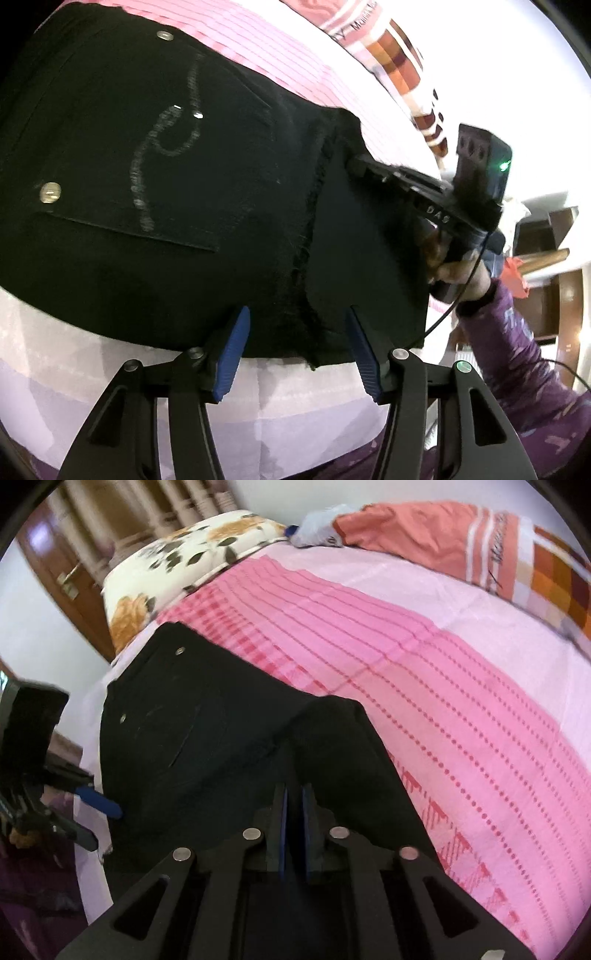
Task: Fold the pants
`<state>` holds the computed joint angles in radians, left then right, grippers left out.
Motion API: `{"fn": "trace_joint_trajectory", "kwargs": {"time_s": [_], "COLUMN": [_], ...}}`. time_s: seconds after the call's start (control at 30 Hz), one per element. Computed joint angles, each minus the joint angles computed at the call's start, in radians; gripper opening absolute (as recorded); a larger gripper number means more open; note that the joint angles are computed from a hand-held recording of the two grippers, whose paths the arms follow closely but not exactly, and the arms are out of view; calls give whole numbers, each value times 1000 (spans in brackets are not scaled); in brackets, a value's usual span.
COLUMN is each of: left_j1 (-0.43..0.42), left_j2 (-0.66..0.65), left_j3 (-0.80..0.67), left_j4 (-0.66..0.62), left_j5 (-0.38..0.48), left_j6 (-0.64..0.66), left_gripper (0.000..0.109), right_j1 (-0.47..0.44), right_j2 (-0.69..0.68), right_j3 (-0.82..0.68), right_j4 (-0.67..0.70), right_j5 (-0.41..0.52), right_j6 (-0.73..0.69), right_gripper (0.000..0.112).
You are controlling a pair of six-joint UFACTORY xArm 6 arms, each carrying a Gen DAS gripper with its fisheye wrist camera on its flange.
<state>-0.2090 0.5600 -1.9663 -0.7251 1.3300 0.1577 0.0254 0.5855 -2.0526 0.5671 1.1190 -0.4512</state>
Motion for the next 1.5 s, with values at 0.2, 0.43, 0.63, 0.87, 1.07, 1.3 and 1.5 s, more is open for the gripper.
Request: {"fn": "trace_joint_trajectory", "kwargs": {"time_s": [0.2, 0.43, 0.63, 0.87, 1.07, 1.3, 1.5], "left_j1": [17, 52, 39, 54, 60, 78, 80], "left_j2": [-36, -29, -81, -139, -160, -151, -140], "left_j3": [29, 27, 89, 171, 203, 204, 203], "left_j4": [7, -61, 11, 22, 16, -1, 1], "left_j5": [9, 102, 45, -4, -21, -14, -4], "left_j6": [18, 26, 48, 86, 131, 125, 115], "left_gripper": [56, 56, 56, 56, 64, 68, 71], "right_j1": [-43, -90, 127, 274, 276, 273, 273], "right_j2": [-98, -459, -600, -563, -550, -562, -568], "right_j3": [117, 579, 749, 738, 737, 723, 740], "right_j4": [115, 524, 213, -182, -287, -276, -150], "right_j5": [-66, -75, -293, -402, -390, -387, -360], "right_j6": [78, 11, 96, 233, 313, 349, 272], "right_gripper": [37, 45, 38, 37, 20, 9, 9]}}
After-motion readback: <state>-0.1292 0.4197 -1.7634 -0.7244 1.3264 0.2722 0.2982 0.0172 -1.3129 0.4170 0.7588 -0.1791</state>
